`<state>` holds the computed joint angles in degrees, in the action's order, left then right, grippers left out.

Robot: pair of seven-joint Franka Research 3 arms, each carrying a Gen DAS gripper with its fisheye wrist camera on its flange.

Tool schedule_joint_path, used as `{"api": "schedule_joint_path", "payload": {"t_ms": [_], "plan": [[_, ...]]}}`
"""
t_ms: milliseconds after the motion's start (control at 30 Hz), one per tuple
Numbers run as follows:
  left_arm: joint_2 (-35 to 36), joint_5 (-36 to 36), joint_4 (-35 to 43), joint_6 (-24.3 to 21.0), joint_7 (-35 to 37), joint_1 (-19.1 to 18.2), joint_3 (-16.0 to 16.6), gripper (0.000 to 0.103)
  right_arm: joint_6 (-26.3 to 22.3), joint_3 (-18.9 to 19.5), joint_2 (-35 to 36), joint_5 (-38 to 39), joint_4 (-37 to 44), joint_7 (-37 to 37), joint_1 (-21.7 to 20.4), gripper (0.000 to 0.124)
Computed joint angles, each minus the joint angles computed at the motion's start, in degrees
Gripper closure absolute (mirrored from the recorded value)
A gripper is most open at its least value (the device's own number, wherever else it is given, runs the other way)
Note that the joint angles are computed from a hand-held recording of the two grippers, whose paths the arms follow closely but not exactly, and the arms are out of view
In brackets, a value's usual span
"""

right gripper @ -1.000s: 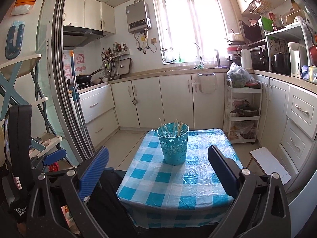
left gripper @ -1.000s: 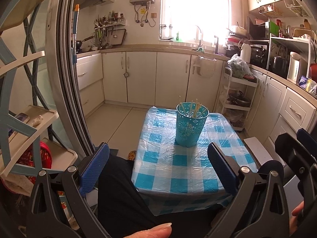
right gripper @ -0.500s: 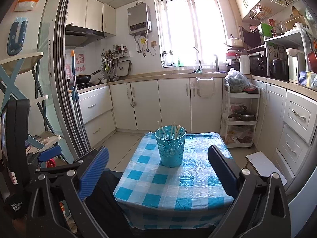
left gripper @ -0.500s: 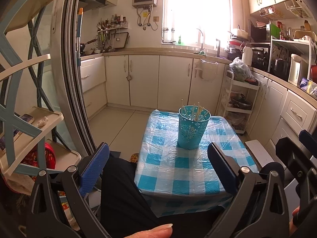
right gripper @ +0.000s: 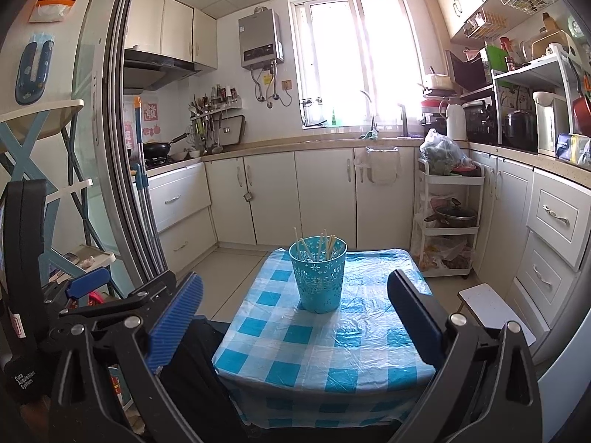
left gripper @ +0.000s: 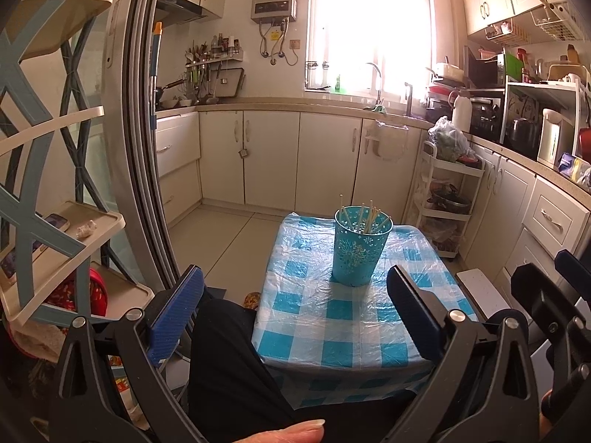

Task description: Organize utensils

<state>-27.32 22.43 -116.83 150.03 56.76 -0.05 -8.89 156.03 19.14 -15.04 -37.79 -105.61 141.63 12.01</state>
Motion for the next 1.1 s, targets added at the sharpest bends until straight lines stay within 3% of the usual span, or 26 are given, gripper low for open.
{"api": "schedule_joint_path", "payload": {"t_ms": [1100], "plan": [[-0.2,0.1,-0.2,0.0,-0.1,0.1,-0.2,0.008,-1.0,-0.1,0.1,0.8,0.8,-0.8,0.8,0.028]]}}
